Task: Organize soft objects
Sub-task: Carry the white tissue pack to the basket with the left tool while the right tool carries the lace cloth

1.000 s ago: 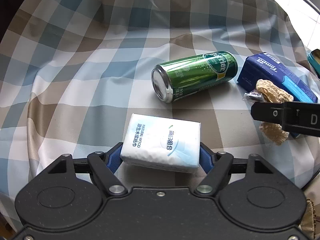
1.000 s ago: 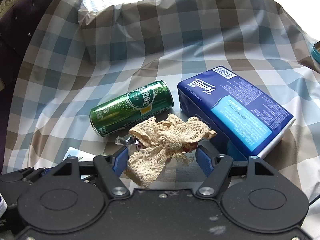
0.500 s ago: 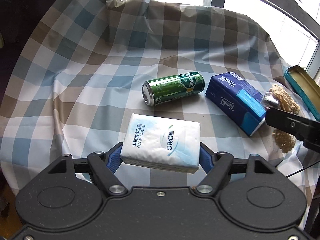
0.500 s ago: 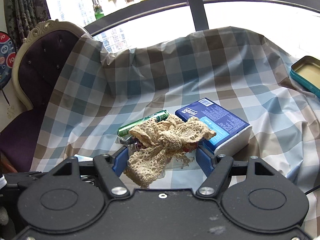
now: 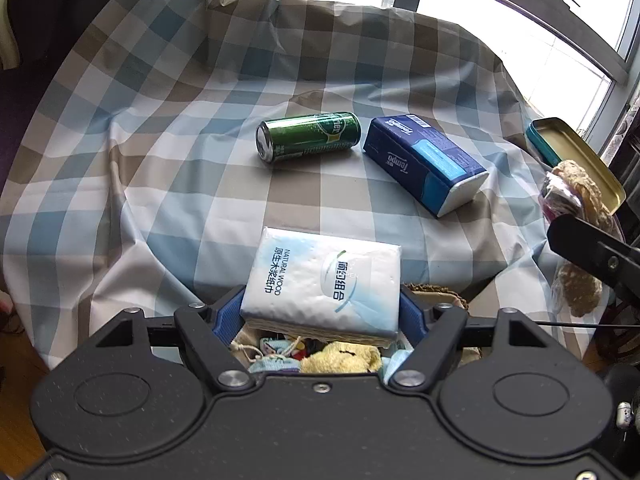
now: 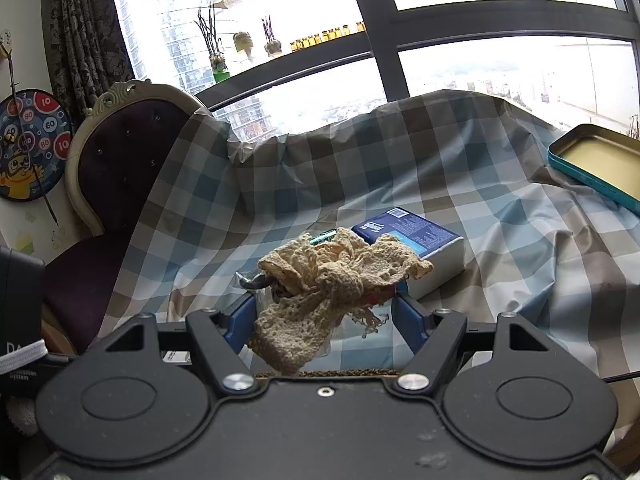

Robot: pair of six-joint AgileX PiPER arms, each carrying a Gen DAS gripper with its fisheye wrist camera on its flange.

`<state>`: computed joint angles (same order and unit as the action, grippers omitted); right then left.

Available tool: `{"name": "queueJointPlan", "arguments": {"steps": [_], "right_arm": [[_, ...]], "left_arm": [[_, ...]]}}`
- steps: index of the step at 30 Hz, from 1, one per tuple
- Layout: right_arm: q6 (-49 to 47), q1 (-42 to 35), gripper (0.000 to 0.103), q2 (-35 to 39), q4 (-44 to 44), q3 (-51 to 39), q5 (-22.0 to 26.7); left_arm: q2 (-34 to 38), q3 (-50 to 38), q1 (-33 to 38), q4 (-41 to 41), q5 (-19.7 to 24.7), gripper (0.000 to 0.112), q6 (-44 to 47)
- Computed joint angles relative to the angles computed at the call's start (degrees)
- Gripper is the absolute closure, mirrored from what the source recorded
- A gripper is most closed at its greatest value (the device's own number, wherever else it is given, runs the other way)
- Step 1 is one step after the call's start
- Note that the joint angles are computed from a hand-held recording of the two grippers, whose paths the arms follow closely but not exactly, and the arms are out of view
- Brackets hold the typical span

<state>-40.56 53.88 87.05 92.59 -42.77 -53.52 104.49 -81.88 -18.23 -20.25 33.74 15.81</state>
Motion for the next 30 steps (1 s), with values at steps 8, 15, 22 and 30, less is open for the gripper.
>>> {"name": "queueJointPlan", "arguments": {"steps": [8,15,22,30], "right_arm": [[4.80,7.32,0.031,-1.07,3.28,3.67,-4.16],[7.15,8.41,0.031,-0.91,5.35,5.27,-3.87],[7.84,7.38,0.031,0.13,5.80,5.50,-1.44],[6.91,6.67,0.031,0.37,5.83,5.14,-0.36]], "left_arm": [[-2.14,4.28,0.36,-0.23,0.11,0.041,-1.84],[-0.98,4.23,-0.27,2.44,0.07,0.041,-4.99],[1.04,2.01,-1.10,5.82,-0.21,0.041,-8.12],[2.20,-0.13,-1.09,5.90,-0.28,0.038,-8.52]]}}
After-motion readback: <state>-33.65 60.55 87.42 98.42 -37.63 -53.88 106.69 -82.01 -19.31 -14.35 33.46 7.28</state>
